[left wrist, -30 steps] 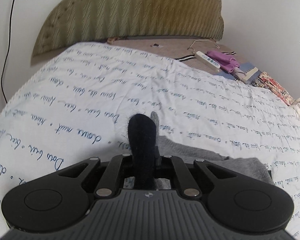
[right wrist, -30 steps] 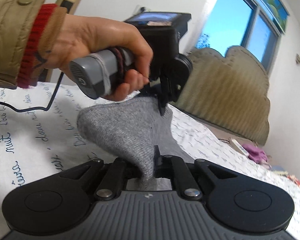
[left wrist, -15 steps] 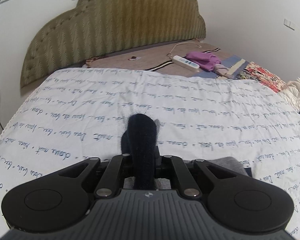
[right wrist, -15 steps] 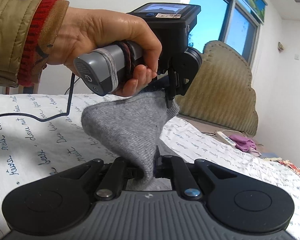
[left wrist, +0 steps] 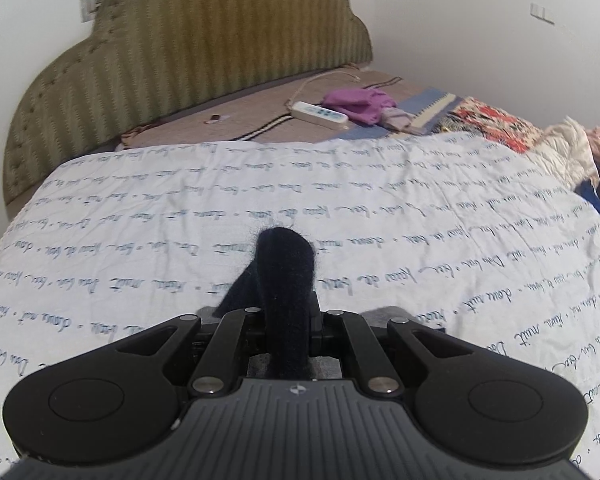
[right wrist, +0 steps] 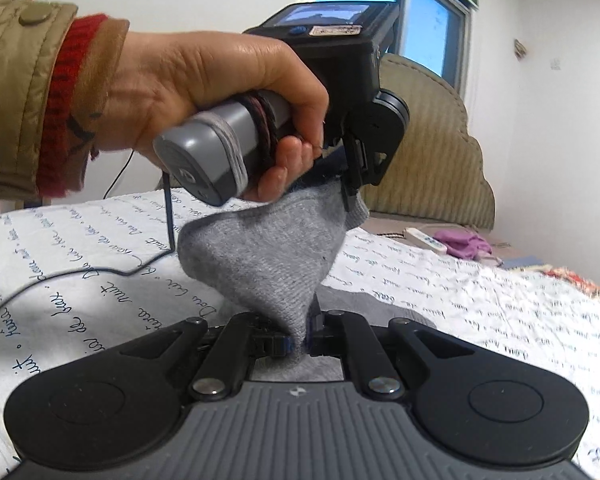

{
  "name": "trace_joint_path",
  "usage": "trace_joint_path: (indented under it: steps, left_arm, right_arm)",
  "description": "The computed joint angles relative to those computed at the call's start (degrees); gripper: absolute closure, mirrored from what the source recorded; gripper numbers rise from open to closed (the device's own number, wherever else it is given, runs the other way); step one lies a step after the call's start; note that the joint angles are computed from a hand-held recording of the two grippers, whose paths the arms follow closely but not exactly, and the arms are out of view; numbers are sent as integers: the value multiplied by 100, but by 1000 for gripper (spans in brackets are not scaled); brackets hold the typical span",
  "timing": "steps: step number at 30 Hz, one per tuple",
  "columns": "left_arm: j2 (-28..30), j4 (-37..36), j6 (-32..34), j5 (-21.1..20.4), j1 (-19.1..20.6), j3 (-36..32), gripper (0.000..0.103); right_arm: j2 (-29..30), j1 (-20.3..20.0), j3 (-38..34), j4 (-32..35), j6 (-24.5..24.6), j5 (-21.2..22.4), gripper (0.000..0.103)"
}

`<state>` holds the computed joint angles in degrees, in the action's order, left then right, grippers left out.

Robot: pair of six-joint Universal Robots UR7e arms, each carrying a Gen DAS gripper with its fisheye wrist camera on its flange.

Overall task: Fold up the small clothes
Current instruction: 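Lift the grey sweater with the right tool while the left tool grips the navy sleeve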

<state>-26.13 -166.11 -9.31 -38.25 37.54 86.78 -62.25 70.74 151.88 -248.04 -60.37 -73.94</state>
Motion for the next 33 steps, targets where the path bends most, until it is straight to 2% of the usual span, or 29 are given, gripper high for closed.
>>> trace_joint_path:
  steps: [15, 18, 24, 33]
  left_arm:
    - [870, 515, -135, -335, -25, -784, 94]
    - [1069, 639, -183, -414, 2, -979, 94]
    - [1383, 754, -96, -383, 25, -1262, 94]
    - [1456, 875, -176, -461, 53, -1314, 94]
  right_arm:
    - [-1182, -782, 138, 1761, 1002, 517, 97]
    - [-1425, -942, 34, 2316, 1306, 602, 97]
    - [-2097, -1407, -158, 3854, 1891, 888, 96]
    - [-2144, -1414, -209, 4049, 1884, 802, 96]
